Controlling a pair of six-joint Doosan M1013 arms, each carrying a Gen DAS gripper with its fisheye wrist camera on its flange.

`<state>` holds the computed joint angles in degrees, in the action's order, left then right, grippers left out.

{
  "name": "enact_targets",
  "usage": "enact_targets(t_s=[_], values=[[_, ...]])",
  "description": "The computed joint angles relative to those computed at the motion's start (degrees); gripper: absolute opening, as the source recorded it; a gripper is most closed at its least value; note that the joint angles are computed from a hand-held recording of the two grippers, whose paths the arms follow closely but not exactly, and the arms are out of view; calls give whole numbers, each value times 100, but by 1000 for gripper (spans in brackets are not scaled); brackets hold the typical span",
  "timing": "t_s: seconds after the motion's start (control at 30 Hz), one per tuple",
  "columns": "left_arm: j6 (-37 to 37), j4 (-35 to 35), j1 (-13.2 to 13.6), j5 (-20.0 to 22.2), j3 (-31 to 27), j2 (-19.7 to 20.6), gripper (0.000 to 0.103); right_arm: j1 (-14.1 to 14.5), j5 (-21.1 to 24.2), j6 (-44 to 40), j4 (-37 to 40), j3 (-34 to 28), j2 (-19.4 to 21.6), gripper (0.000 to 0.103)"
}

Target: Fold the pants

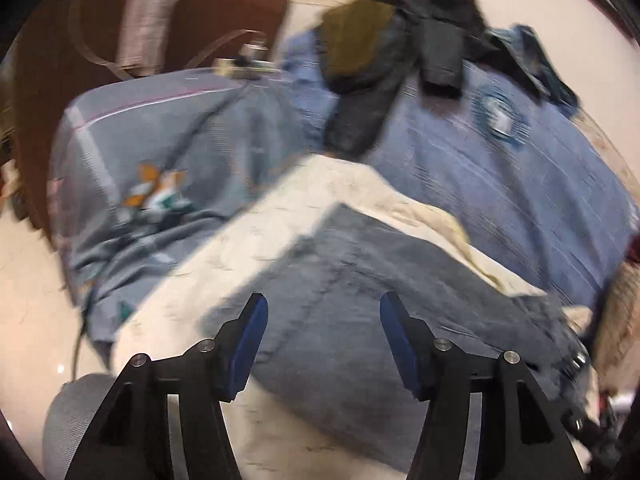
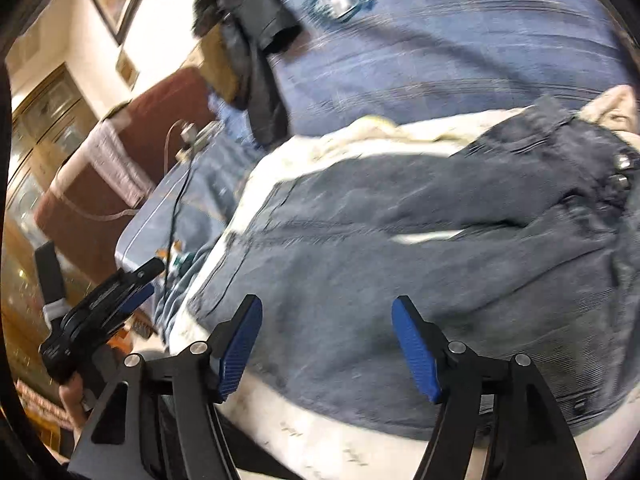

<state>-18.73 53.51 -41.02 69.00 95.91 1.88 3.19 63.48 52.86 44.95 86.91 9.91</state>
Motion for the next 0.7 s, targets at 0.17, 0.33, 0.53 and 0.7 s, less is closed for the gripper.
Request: enact_targets(t_s=[0.17,0.33,0.53,0.7], values=[[1268,-560,455,-1237,-482,205,60,-209,-115,272,-100,-400,191,70],[2839,-1858,1084,-2526,-1095,615,62,-459,256,588,-421,-1126,569,70],[4142,-3216,1602,-3415,-1276,1121,62,-597,708,1721,-1307,-2383,1377,70],[4301,-3389,1713,-3254,-1199,1224,61,-449,1377,2448,-2259,-3959,2537,70]])
